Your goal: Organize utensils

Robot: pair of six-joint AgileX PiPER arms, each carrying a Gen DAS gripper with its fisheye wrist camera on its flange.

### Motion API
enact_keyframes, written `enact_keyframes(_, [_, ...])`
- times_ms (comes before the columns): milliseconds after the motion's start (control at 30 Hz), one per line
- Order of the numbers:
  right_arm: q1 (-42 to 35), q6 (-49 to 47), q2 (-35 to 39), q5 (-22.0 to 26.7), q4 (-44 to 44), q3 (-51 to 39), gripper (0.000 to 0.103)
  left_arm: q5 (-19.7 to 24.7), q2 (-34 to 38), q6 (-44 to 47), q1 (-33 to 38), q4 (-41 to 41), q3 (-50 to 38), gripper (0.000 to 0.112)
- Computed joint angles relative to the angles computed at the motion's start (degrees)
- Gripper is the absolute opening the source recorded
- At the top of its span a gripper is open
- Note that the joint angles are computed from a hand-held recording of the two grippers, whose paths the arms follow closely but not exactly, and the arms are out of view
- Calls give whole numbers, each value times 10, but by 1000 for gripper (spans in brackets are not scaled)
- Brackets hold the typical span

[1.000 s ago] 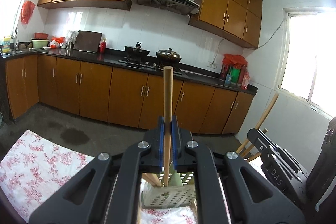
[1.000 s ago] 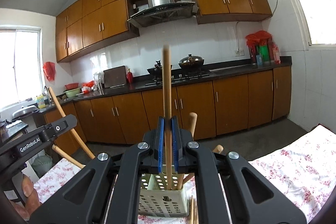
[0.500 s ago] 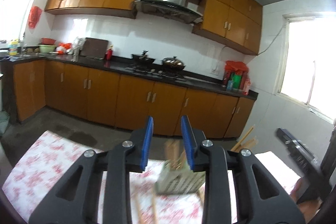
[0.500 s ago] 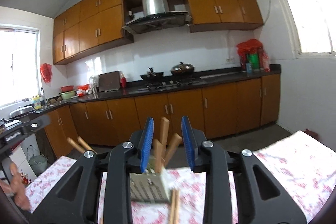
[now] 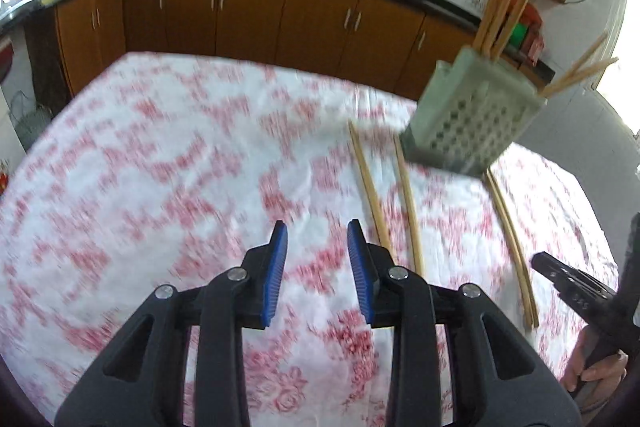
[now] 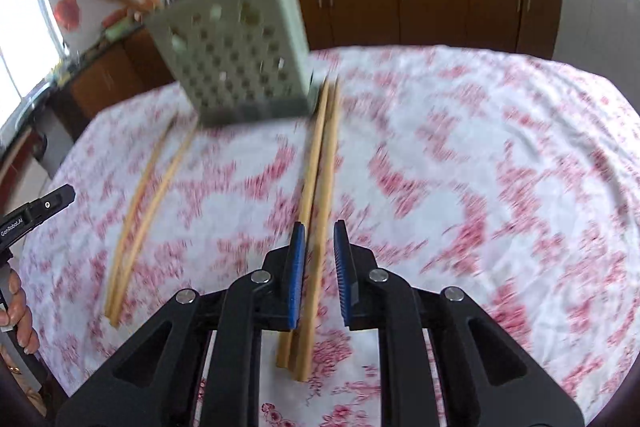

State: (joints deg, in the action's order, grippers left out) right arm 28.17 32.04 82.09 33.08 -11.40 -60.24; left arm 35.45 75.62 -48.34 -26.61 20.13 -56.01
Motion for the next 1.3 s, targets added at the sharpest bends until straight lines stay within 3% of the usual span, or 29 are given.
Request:
enact_keyframes(167, [25,93,17,26,-102,4,8,-25,29,37,-3,-58,-1,31])
enact_keyframes(400, [-2,90,-5,26,-103,23,8,-22,80,61,-39,-75,-39,22])
enact_keyframes(533, [9,109,-1,27,-129,24,8,-11,111,52,-58,-57,-59,19])
enact_keyframes(700, [20,116,-13,18,-120,40,8,20,125,-3,-87,26,-71,11])
enact_keyframes(833, [25,129,-18,24,-137,44,8,39,125,-21,-67,57,-73,9])
enact_keyframes(933, [20,169,-13,35,-177,42,8,40,121,-12,-36,54,-70,9])
enact_keyframes(1067, [-10,158,-12,29,-166,40,8,24,110,12,3,38,-58,11])
enact_keyframes(1300, [-8,161,-11,30,-173,41,8,14,104,-7,-1,59,-46,11])
